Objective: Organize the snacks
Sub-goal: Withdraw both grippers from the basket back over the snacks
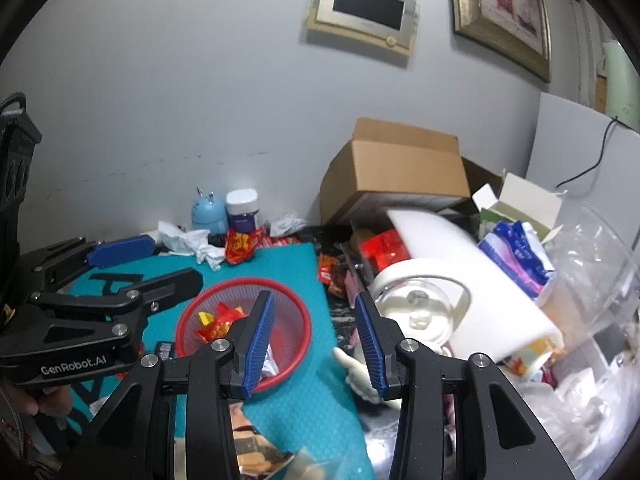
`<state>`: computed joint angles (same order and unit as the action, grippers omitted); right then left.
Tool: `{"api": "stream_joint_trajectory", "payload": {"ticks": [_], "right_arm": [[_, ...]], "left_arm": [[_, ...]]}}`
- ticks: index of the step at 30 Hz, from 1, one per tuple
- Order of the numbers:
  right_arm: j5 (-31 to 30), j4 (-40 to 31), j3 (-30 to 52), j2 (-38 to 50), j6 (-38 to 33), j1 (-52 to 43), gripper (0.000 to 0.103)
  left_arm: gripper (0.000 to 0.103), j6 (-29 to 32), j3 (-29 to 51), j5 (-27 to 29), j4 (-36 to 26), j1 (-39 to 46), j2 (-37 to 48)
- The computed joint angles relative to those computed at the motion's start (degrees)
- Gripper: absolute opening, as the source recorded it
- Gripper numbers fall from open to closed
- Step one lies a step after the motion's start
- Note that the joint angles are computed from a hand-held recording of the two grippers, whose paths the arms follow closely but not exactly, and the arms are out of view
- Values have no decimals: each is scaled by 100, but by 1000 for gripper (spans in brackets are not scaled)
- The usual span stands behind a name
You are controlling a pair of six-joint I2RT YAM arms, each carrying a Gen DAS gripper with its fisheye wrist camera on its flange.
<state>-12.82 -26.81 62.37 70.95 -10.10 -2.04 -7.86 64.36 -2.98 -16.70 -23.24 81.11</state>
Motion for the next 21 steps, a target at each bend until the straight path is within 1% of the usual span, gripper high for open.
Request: {"api": "stream_joint_trajectory", "payload": {"ticks": [6, 10, 14, 18, 20, 21], "right_arm": [[-178, -305, -126, -630, 13, -72, 41], [-282, -489, -229, -1051, 37, -125, 46], [-437, -747, -304, -1485, -8, -233, 46], [-579, -1031, -367, -1916, -62, -381, 46], [-669, -1162, -405, -2111, -95, -473, 51], [-718, -1215, -423, -2201, -115, -527, 52]], "left_arm": [[68, -18, -200, -331, -304, -283, -633], [68, -102, -292, -513, -522, -496, -1028], [68, -170, -397, -876, -697, -868, -1413], [68, -261, -489, -1116, -877, -1200, -1739], [68, -301, -535, -1246, -960, -1363, -1888], [68, -331, -560, -1332, -1014, -1463, -1968]]}}
